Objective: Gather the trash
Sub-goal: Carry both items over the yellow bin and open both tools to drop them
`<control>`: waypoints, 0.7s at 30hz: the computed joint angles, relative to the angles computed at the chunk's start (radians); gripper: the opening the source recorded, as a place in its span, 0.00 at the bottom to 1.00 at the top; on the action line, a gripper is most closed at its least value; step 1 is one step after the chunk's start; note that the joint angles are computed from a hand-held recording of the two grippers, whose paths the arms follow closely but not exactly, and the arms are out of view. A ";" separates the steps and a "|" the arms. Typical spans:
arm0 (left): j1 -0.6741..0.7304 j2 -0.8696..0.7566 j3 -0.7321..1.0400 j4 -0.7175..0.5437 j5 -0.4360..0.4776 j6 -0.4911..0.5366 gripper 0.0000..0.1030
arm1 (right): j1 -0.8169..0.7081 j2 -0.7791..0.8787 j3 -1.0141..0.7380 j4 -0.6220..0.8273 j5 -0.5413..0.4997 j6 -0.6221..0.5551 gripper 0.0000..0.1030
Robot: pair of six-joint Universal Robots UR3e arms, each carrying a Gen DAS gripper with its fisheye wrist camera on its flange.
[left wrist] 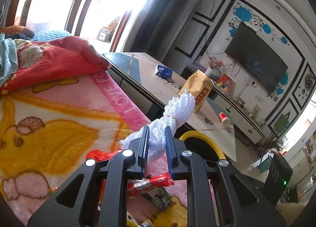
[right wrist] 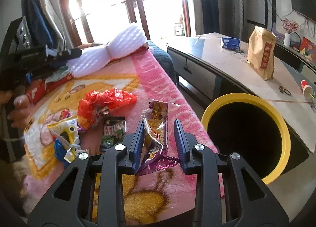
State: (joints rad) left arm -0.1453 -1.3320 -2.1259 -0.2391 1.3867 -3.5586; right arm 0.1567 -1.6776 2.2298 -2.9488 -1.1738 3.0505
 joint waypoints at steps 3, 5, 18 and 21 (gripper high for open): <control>-0.048 -0.032 0.027 0.007 0.028 -0.003 0.15 | -0.030 -0.020 0.005 0.007 0.016 -0.001 0.23; -0.074 -0.056 0.045 0.014 0.043 -0.003 0.15 | -0.047 -0.031 0.010 0.008 0.022 0.003 0.23; -0.196 -0.196 0.154 0.034 0.098 -0.008 0.15 | -0.188 -0.104 0.043 0.030 0.084 0.015 0.23; -0.218 -0.233 0.186 0.034 0.103 -0.006 0.15 | -0.221 -0.117 0.049 0.034 0.094 0.016 0.23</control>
State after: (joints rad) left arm -0.3631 -1.5651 -1.9399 -0.2049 1.4902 -3.5651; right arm -0.0643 -1.7944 2.2790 -2.9144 -1.0794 3.0664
